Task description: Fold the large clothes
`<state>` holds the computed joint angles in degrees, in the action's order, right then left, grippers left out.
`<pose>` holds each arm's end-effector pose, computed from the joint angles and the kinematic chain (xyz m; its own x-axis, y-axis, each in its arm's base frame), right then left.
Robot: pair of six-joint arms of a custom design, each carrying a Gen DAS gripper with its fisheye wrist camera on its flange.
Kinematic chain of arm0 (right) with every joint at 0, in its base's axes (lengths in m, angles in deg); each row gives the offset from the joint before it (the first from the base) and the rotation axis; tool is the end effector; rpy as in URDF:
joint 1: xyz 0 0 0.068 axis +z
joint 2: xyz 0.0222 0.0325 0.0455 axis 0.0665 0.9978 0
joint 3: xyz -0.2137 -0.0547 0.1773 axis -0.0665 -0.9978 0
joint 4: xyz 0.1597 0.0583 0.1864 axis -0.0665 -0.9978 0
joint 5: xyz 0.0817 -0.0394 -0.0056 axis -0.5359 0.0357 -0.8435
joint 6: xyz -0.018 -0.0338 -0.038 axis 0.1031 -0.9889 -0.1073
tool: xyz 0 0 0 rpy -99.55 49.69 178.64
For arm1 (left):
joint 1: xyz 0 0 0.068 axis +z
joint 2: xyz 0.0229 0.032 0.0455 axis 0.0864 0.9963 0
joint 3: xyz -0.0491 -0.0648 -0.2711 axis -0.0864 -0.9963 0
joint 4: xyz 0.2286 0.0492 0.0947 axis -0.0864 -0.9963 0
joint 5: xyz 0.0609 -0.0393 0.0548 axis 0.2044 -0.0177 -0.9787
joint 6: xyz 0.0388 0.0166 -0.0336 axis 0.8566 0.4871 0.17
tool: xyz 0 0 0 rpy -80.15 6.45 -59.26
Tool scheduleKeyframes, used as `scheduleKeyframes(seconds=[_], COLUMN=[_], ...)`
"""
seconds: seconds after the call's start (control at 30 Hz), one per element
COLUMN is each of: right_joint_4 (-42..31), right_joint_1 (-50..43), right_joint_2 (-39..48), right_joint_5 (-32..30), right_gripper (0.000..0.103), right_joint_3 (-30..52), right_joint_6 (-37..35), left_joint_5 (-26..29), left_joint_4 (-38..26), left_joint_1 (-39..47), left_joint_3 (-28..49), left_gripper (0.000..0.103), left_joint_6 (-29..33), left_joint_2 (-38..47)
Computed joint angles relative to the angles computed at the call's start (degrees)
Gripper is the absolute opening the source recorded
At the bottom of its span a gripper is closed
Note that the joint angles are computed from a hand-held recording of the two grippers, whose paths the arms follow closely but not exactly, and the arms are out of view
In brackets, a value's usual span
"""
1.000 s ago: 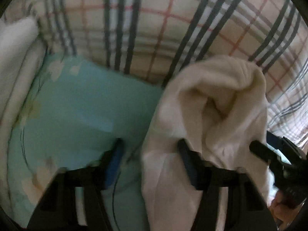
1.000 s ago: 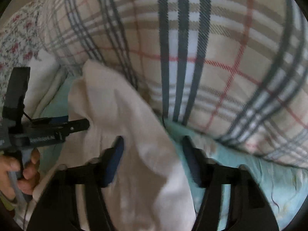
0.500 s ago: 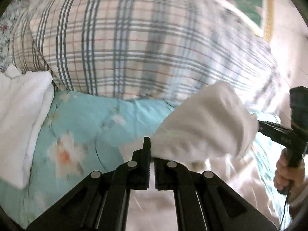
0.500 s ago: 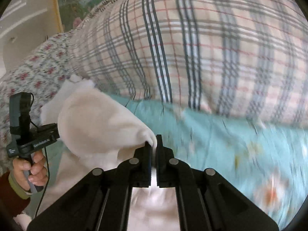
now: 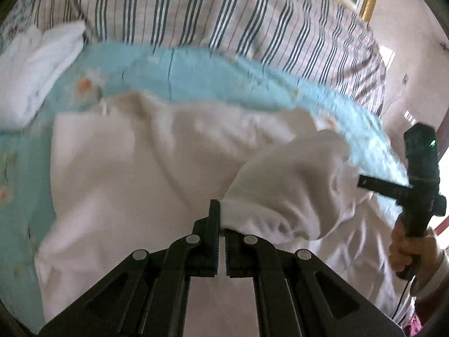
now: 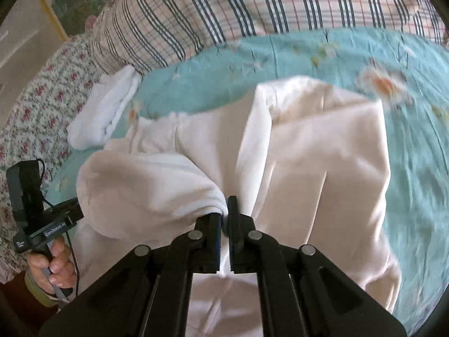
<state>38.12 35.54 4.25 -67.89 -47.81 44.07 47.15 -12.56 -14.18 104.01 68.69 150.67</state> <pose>0.1241 0.0691 0.2188 -0.7390 0.2242 -0.6353 0.0325 0.9538 0.2988 0.2059 -0.0801 0.1936 -0.7537 0.1167 -0.6468 0.3624 0.8948 -0.2608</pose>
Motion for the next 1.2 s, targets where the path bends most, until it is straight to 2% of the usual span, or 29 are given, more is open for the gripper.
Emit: scheduleKeyframes(seconds=[0.07, 0.13, 0.17, 0.2, 0.27, 0.37, 0.43, 0.5, 0.67, 0.77, 0.87, 0.9, 0.93, 0.97, 1.0, 1.07, 1.2], right_joint_4=[-2.8, -5.9, -7.8, -9.5, -13.2, -13.5, -11.4, -7.8, 0.8, 4.7, 7.9, 8.6, 9.2, 10.0, 10.5, 11.4, 8.2], right_joint_1=[2.7, 3.2, 3.8, 4.1, 6.1, 2.0, -2.1, -5.0, -9.2, -13.9, -17.6, -18.9, -19.6, -20.2, -20.4, -20.0, -18.7], right_joint_2=[-0.5, -5.1, -7.0, -8.6, -12.8, -17.9, -18.6, -17.6, -9.6, -7.9, -8.6, -8.9, -9.1, -9.1, -8.6, -5.7, -8.7], right_joint_5=[2.9, 2.9, 3.5, 4.1, 5.9, 1.0, -3.2, -6.4, -11.1, -16.0, -20.8, -22.3, -23.4, -24.4, -25.1, -26.1, -23.9], right_gripper=[0.012, 0.018, 0.033, 0.052, 0.061, 0.061, 0.061, 0.061, 0.061, 0.061, 0.061, 0.06, 0.059, 0.054, 0.036, 0.008, 0.008], right_joint_3=[0.1, -0.7, -0.7, -0.8, -1.4, -3.1, -3.9, -4.8, -6.4, -8.6, -10.9, -11.5, -12.0, -12.5, -12.6, -12.2, -9.2], right_joint_6=[2.8, 4.8, 6.1, 7.0, 11.1, 12.5, 11.4, 10.9, 10.7, 11.5, 12.4, 12.4, 12.7, 12.9, 12.8, 12.1, 9.3], left_joint_5=[2.6, 6.9, 8.4, 10.3, 13.7, 18.8, 22.0, 25.2, 27.8, 28.6, 30.0, 30.5, 30.3, 29.9, 29.3, 27.2, 23.3], left_joint_4=[-2.2, -4.9, -6.2, -7.7, -10.5, -11.6, -11.0, -10.0, -7.0, -4.1, -1.5, -0.4, 0.5, 0.6, 0.2, 0.1, -0.2], left_joint_1=[2.4, 6.7, 8.4, 10.6, 14.6, 18.5, 19.4, 19.3, 16.2, 15.0, 14.6, 14.6, 14.3, 14.0, 13.4, 12.6, 13.9], left_joint_3=[-0.2, -1.3, -1.8, -1.9, -1.2, 1.2, 3.2, 5.5, 10.7, 12.1, 13.1, 13.0, 12.9, 13.2, 13.7, 13.3, 11.0], left_gripper=[0.003, 0.006, 0.008, 0.014, 0.026, 0.037, 0.053, 0.061, 0.061, 0.061, 0.057, 0.051, 0.033, 0.019, 0.001, 0.0, 0.0], left_joint_6=[0.7, 1.5, 2.0, 2.9, 4.3, 4.1, 2.3, -0.2, -5.8, -8.4, -10.4, -10.9, -11.4, -11.0, -10.6, -9.5, -6.6], left_joint_2=[-0.3, -3.3, -5.0, -6.2, -7.3, -4.5, -0.5, 4.7, 18.1, 21.3, 24.1, 24.8, 25.0, 25.8, 26.7, 26.2, 17.3])
